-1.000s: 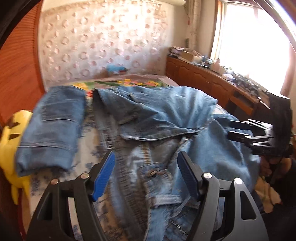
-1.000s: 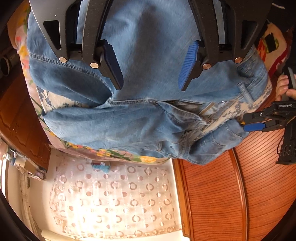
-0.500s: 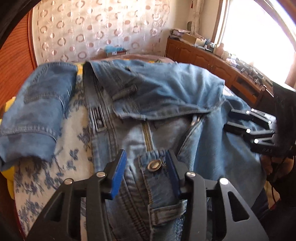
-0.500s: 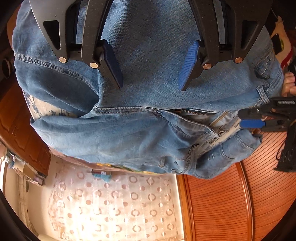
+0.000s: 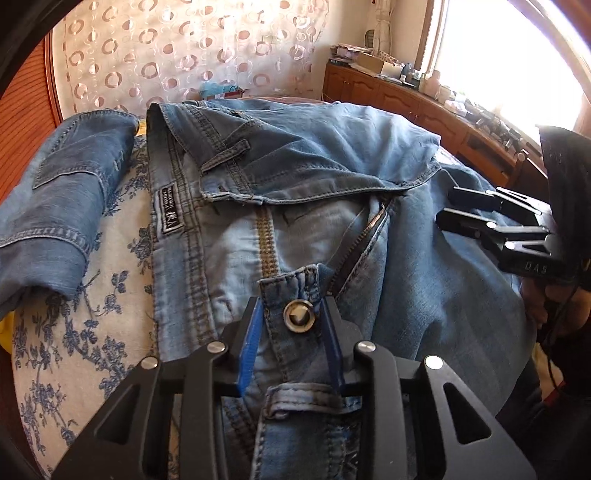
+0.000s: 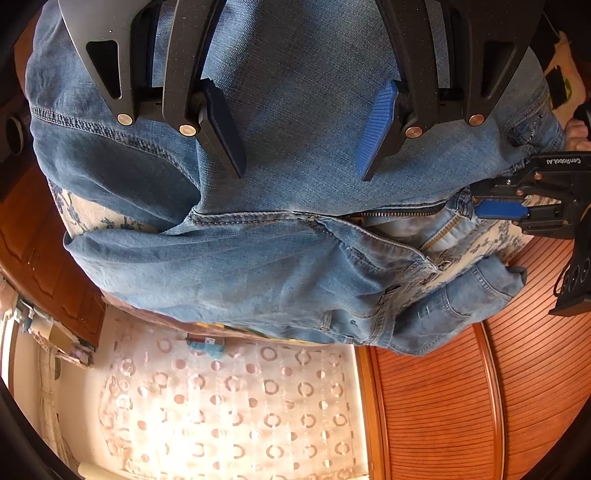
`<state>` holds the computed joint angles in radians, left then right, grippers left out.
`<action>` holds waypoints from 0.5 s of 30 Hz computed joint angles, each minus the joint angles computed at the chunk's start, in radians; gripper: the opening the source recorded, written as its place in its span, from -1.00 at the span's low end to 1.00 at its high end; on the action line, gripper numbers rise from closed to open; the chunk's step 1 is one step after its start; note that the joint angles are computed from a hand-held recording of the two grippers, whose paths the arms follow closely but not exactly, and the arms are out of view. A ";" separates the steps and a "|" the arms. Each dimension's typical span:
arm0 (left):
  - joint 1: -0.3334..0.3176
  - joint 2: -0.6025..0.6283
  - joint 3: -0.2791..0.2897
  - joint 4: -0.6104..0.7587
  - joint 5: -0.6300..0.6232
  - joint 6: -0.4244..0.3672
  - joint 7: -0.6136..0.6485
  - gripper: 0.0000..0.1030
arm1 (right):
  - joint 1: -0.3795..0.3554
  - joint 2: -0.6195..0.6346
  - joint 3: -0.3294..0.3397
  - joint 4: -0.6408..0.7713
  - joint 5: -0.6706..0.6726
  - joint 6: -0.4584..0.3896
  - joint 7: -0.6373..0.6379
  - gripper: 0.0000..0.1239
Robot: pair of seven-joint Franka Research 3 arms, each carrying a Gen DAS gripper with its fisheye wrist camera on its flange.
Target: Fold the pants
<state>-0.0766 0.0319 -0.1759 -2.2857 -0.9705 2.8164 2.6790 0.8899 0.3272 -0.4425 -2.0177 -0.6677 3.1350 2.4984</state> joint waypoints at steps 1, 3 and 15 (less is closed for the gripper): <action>-0.003 0.001 -0.004 0.000 -0.005 0.011 0.013 -0.48 | 0.002 0.000 -0.003 -0.001 0.000 0.000 0.000 0.03; -0.005 0.001 -0.007 0.002 -0.010 0.011 0.028 -0.69 | 0.007 0.000 -0.006 -0.001 0.002 0.000 0.002 0.03; -0.017 -0.006 0.011 0.046 -0.134 0.118 0.105 -0.79 | 0.059 0.007 -0.066 -0.017 0.058 0.028 -0.008 0.03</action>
<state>-0.0938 0.0257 -0.1650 -2.2398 -1.1043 2.9346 2.7840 0.9489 0.3343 -0.5084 -2.0351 -0.6095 3.1630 2.4900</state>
